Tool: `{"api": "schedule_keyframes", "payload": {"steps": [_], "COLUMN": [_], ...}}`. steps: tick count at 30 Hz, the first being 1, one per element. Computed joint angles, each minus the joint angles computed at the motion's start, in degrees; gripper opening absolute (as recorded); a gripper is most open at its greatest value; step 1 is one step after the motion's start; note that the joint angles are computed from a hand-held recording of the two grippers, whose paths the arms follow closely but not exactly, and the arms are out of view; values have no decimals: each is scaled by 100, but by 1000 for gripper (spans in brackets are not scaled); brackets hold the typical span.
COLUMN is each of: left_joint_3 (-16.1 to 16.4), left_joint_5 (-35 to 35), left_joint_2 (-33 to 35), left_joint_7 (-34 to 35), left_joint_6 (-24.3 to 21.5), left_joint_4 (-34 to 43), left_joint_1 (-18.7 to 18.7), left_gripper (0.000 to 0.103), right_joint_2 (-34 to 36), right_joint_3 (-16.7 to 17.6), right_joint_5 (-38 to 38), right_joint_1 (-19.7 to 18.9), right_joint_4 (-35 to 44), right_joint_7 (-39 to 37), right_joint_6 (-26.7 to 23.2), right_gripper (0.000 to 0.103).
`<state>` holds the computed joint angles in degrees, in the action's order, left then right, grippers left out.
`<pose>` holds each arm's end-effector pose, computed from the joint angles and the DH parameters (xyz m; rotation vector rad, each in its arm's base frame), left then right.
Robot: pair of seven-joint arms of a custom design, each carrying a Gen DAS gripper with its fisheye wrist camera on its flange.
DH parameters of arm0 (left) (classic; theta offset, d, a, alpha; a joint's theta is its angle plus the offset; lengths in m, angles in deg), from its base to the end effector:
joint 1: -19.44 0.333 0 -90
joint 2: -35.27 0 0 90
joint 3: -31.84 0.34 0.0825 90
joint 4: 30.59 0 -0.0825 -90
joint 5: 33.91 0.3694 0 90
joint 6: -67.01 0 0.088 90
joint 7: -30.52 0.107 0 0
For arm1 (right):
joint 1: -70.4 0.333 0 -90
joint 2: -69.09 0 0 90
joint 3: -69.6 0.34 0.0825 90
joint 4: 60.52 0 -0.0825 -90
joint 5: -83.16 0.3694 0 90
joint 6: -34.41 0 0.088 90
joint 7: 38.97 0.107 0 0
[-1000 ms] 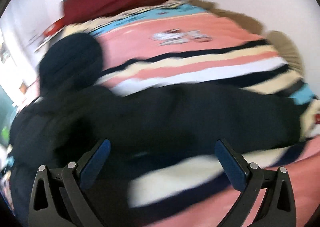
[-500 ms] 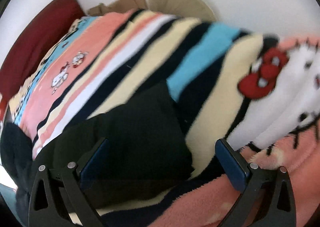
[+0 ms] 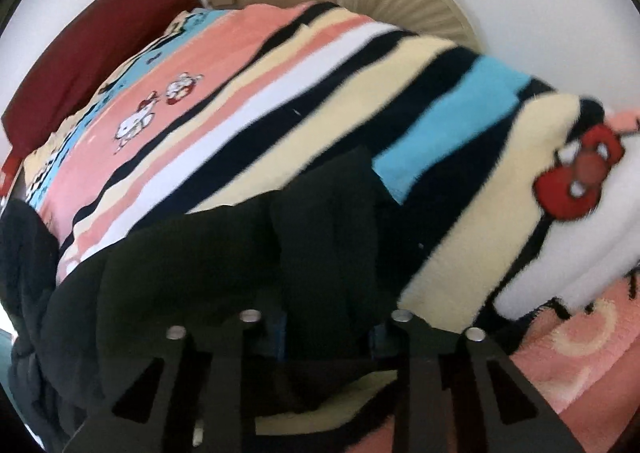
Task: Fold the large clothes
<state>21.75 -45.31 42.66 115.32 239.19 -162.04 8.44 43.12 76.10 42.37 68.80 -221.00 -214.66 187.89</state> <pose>0.5302 -0.1867 0.3946 -1.9114 2.0709 -0.7943 0.3567 0.0499 0.3947 -0.8141 2.6229 -0.6157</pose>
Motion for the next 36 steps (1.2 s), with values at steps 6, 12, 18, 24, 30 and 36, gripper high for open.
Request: {"api": "schedule_keyframes", "payload": {"steps": [6,12,18,24,30,36], "left_joint_3": [-122,-114,-299,-65,240,377], "left_joint_5": [-372,-464,-1548,-1552,-2662,-3268], "left_joint_2": [-9,-104,-478,-915,-1193,-1285], "left_joint_7": [288,337,1193,1317,2333,3058], "left_joint_6": [56,-11,-19,19,22,12], "left_joint_4": [-27,-38,-220,-563,-743,-778], "left_joint_1": [103,93,256,222,119,150], "left_gripper": [48,48,48,48,48,48], "right_joint_2": [-404,-587,-215,701,1745,2911], "right_joint_3": [271,557,834,1146,1294,1282], "right_joint_5": [-202,-428,-526,-911,-1414,-1644], "right_joint_1": [20,127,404,841,1402,2103], "right_joint_4": [103,570,1529,2845,4120,5563], "right_joint_7": [211,387,300,360,453,126], "right_joint_6": [-29,78,81,-103,-334,-691], "right_gripper": [19,18,17,16,16,15]}}
